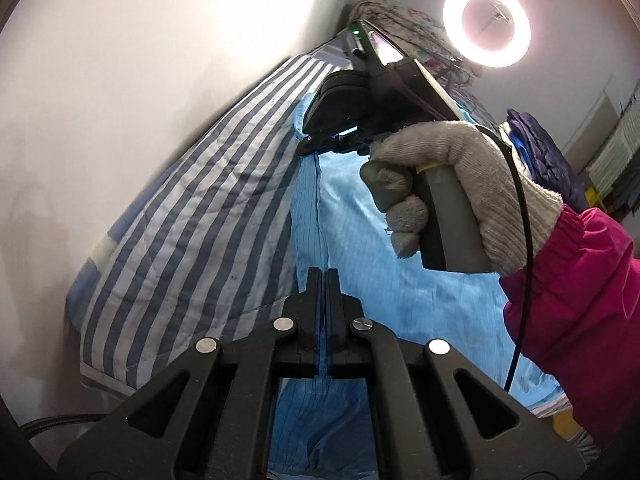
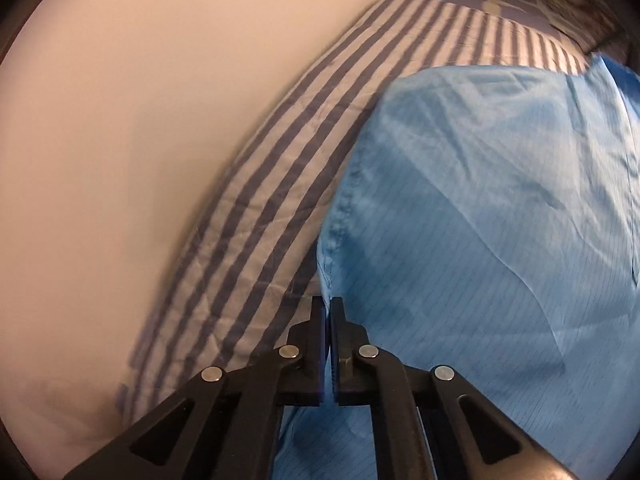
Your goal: Fold large clothes
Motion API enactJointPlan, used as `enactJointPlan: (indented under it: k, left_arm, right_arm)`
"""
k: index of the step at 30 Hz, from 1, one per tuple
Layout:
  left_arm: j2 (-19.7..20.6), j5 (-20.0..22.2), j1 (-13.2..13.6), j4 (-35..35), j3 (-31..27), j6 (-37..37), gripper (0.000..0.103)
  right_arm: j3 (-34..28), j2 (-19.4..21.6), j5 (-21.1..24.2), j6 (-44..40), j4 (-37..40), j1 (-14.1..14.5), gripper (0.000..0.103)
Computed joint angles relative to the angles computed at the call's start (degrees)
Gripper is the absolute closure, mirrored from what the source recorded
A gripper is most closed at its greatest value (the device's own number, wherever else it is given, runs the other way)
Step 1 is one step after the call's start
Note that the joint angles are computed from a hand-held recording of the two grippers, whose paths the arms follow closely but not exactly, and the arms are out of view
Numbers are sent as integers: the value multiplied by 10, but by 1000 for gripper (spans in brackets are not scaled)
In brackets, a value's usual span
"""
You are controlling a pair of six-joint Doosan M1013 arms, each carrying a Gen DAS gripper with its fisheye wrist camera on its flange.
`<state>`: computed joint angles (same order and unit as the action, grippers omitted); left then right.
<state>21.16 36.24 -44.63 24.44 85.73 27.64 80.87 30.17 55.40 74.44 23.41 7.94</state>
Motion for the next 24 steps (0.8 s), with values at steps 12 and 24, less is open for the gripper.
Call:
enactJointPlan:
  k: [12,24]
  left_arm:
    - [28,15,-41,10,-55,86,103]
    - [85,45,-74,-82,-136,243,103]
  right_arm:
    - [97,-76,-23,-148,255,-111,103]
    - [171,-95,-22,-161,350,-224,103]
